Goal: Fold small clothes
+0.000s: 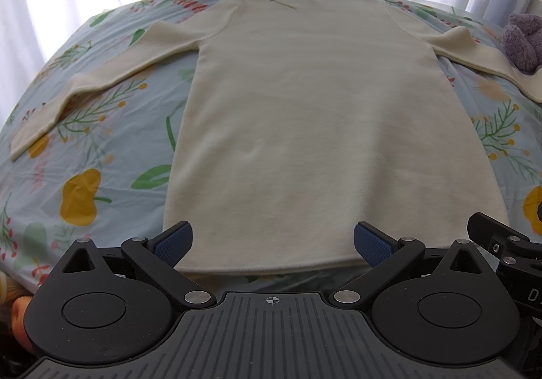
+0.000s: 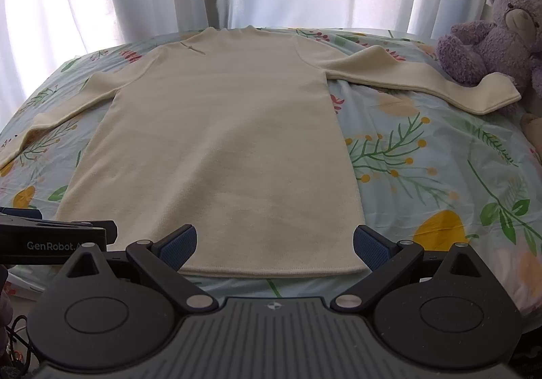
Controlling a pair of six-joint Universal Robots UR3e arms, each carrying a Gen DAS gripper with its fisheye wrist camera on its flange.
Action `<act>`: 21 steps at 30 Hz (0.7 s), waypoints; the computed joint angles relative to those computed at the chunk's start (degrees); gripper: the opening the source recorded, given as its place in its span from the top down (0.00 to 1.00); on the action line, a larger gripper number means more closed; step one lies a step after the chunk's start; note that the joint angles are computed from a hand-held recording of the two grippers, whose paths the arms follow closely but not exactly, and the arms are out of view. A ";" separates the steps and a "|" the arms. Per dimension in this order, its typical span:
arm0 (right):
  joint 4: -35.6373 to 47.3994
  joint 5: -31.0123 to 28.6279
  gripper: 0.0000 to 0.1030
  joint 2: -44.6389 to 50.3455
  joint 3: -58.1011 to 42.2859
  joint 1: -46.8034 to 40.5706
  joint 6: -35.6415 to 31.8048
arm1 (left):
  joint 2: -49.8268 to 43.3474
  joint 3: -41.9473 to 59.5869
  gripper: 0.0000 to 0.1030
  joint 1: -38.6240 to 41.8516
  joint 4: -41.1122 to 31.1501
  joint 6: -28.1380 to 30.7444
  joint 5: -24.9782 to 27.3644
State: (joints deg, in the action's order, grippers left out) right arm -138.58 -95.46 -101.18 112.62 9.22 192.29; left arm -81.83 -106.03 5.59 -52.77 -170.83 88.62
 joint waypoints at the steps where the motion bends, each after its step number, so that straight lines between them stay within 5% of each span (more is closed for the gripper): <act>1: -0.01 -0.06 0.04 0.16 -0.16 0.10 0.11 | 0.00 0.00 0.00 -0.02 -0.02 -0.04 0.03; 21: -1.06 0.43 0.04 0.10 0.76 -0.10 0.11 | -0.78 0.19 0.00 0.36 -0.04 0.15 -0.32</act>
State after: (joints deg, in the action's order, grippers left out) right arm -139.64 -95.03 -101.08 113.37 9.11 192.40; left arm -82.60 -105.84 5.95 -52.81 -170.68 88.31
